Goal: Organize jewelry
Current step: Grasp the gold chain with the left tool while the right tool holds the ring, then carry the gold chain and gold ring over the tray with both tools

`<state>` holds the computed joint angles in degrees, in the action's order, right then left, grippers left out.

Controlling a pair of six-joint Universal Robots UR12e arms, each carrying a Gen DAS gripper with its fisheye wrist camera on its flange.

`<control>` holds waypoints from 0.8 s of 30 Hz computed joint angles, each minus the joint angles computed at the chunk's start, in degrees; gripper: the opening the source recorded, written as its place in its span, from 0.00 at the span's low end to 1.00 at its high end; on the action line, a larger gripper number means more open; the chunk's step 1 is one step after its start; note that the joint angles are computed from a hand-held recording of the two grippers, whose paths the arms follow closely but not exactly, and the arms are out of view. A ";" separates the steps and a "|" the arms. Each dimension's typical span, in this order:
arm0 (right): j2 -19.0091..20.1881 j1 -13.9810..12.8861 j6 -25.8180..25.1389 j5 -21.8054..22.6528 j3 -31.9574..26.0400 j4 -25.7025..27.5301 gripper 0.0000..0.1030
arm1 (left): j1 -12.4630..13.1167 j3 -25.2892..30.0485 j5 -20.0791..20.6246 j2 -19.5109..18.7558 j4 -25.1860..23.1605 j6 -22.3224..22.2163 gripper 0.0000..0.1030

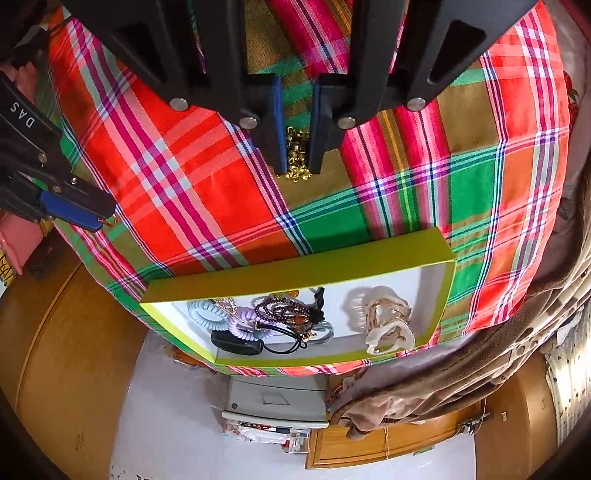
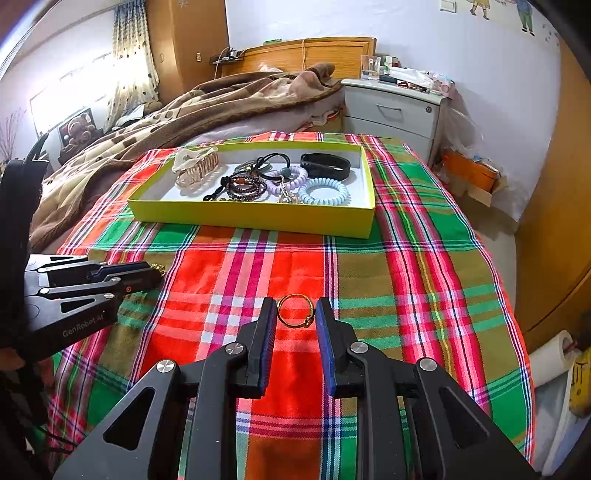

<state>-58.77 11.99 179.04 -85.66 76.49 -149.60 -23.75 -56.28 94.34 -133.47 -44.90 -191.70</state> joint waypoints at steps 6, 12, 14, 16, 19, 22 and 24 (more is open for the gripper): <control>-0.03 0.08 0.28 -0.51 -0.19 -0.34 0.22 | 0.45 -1.26 -2.56 0.69 2.19 -0.76 0.11; -0.06 0.11 0.37 -0.59 -0.65 -1.17 0.22 | 1.10 -2.75 -4.87 1.95 4.88 -1.82 0.11; 0.00 0.16 0.34 -0.53 -0.92 -1.45 0.22 | 1.23 -3.24 -4.65 2.40 5.89 -2.15 0.11; 0.05 0.23 0.38 -0.60 -1.18 -1.80 0.22 | 1.49 -3.71 -5.17 2.90 6.85 -2.52 0.11; 0.22 0.30 0.44 -0.25 -1.75 -2.44 0.22 | 1.92 -4.11 -5.90 3.55 8.28 -2.78 0.11; 0.61 0.32 0.37 0.29 -2.67 -2.69 0.22 | 2.31 -3.77 -6.01 3.79 8.94 -2.48 0.11; 0.93 0.42 0.14 0.41 -3.44 -2.99 0.22 | 2.70 -3.31 -6.66 3.83 9.05 -2.62 0.11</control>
